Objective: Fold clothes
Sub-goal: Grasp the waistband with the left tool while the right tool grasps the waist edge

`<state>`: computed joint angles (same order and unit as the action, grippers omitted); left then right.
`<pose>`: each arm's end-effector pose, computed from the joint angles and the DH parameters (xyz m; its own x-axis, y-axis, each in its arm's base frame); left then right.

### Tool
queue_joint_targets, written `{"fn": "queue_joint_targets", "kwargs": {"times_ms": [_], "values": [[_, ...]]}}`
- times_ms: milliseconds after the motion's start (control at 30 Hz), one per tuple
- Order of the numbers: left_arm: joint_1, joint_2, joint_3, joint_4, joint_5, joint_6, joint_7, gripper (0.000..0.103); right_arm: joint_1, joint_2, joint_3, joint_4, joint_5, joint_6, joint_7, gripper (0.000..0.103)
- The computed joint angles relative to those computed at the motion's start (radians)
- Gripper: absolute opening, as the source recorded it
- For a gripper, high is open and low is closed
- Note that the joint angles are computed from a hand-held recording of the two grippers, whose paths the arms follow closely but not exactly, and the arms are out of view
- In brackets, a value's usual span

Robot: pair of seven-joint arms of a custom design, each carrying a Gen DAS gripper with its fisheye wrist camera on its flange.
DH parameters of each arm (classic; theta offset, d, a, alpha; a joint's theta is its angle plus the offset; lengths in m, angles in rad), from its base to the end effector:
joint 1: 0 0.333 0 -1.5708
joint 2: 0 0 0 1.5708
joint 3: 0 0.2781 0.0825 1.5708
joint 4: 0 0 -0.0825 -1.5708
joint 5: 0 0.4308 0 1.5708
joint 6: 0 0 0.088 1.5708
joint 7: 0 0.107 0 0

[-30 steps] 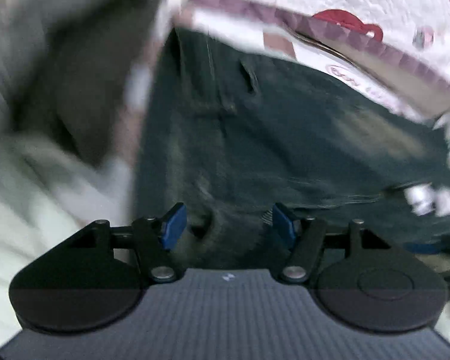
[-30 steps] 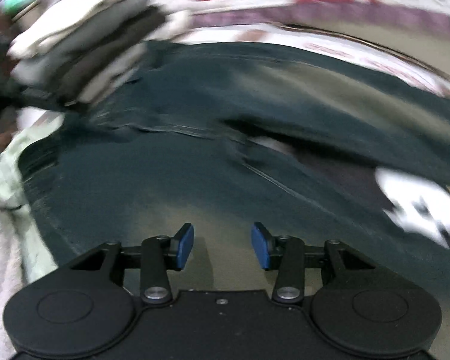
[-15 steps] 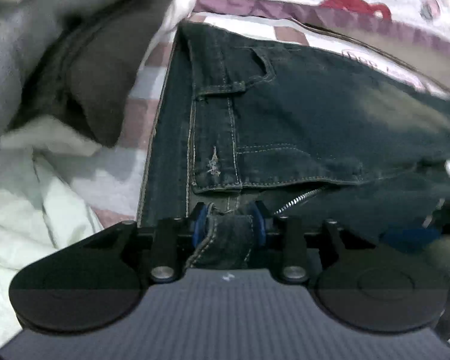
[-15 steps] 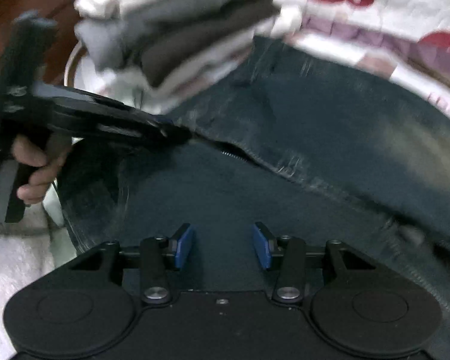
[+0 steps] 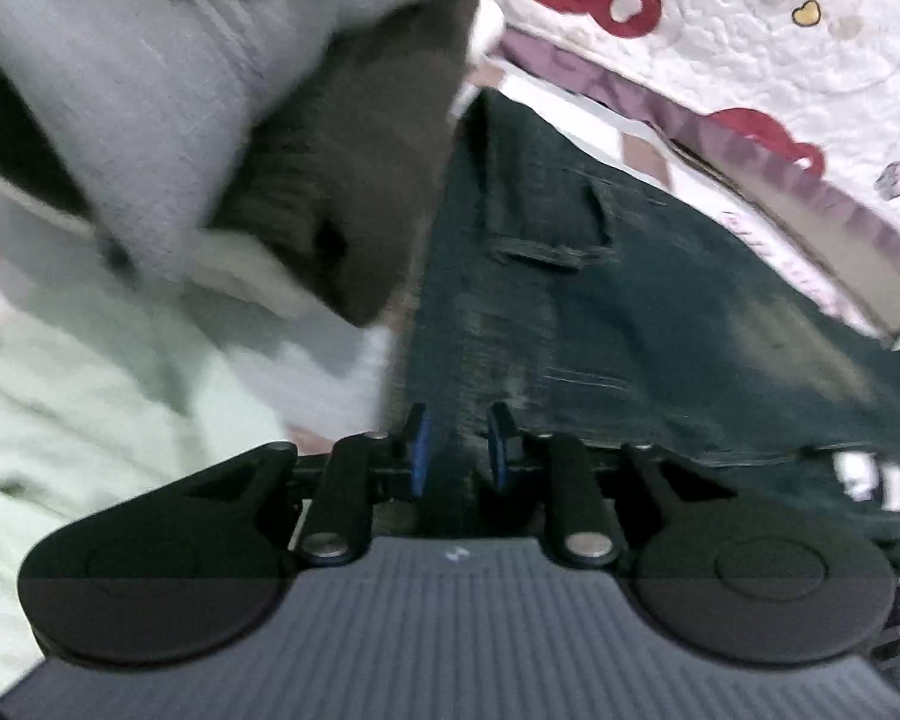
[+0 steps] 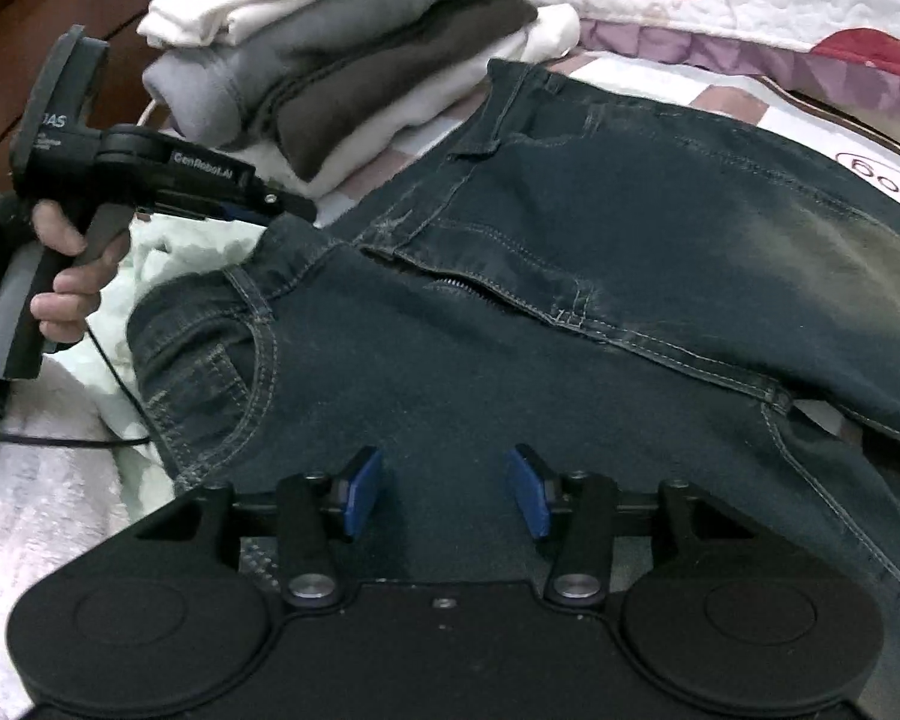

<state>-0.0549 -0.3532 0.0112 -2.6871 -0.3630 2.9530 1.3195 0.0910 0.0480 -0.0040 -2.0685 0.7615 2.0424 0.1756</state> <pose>0.4809 0.0023 0.3450 0.3925 -0.8355 0.3845 -0.7097 -0.5411 -0.4512 0.5890 0.0897 0.3536 0.8898 -0.3592 -0.2815 -0.4563 -0.7003 -0.5489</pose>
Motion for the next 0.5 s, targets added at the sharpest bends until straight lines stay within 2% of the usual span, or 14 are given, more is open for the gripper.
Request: {"fn": "queue_joint_targets", "kwargs": {"times_ms": [33, 133, 200, 233, 300, 400, 500], "values": [[-0.032, 0.013, 0.029, 0.015, -0.030, -0.018, 0.031, 0.022, -0.002, -0.006, -0.001, -0.006, 0.011, 0.003, -0.010, 0.053], [-0.037, 0.054, 0.021, 0.049, -0.050, -0.053, 0.057, 0.024, 0.004, -0.017, 0.002, -0.017, 0.051, 0.036, -0.045, 0.053], [-0.123, 0.039, 0.080, 0.026, -0.193, -0.010, 0.175, 0.023, 0.013, -0.005, 0.009, 0.002, 0.071, 0.054, -0.053, 0.053], [-0.134, 0.030, 0.078, 0.015, -0.224, -0.003, 0.203, 0.023, 0.018, 0.004, 0.013, 0.016, 0.079, 0.061, -0.055, 0.054], [-0.093, 0.012, 0.021, -0.006, -0.172, -0.018, 0.164, 0.023, 0.027, 0.024, 0.023, 0.046, 0.092, 0.079, -0.057, 0.054], [-0.062, 0.018, -0.020, -0.014, -0.136, -0.021, 0.092, 0.023, 0.032, 0.069, 0.038, 0.106, 0.124, 0.085, -0.083, 0.053], [-0.037, 0.020, -0.043, -0.014, -0.086, -0.010, 0.037, 0.024, 0.039, 0.129, 0.064, 0.179, 0.101, 0.063, -0.180, 0.050]]}}
